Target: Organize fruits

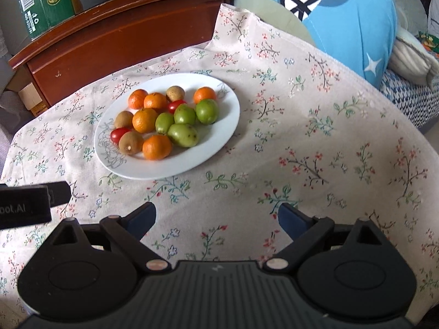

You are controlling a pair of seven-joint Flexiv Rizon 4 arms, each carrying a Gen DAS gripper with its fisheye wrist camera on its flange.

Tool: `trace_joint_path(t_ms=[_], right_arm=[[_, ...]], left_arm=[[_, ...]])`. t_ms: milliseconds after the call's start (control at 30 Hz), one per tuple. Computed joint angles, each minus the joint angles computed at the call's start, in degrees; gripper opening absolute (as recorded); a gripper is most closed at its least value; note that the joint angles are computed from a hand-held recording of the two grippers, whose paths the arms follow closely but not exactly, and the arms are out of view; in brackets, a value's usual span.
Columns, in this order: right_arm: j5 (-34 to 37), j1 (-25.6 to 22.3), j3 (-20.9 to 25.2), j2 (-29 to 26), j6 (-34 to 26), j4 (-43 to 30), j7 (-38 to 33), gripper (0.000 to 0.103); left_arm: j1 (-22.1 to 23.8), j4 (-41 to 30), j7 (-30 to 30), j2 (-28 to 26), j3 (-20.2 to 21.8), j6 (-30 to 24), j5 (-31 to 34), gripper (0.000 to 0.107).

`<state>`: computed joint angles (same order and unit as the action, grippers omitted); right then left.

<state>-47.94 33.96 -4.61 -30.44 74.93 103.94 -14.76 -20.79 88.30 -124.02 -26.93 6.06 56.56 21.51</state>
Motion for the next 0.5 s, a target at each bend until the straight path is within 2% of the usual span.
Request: trace_joint_path(t_ms=[67, 367, 467, 500], right_arm=[[-1.38, 0.56, -0.82, 0.08, 1.97, 1.29, 1.04, 0.096], [-19.67, 6.54, -12.83, -0.72, 16.89, 4.75, 11.49, 0.096], [-19.26, 6.28, -11.43, -1.47, 17.30, 4.33, 8.37, 0.096], [-21.17, 7.21, -12.64, -1.62, 17.08, 4.11, 9.68, 0.098]], left_arm=[[0.01, 1.00, -0.44, 0.83, 0.13, 0.62, 0.13, 0.102], [0.95, 5.60, -2.57, 4.40, -0.02, 2.94, 0.12, 0.102], [1.26, 6.67, -3.01, 5.25, -0.22, 3.33, 0.36, 0.102], [1.33, 6.96, -3.23, 5.51, -0.23, 3.39, 0.49, 0.102]])
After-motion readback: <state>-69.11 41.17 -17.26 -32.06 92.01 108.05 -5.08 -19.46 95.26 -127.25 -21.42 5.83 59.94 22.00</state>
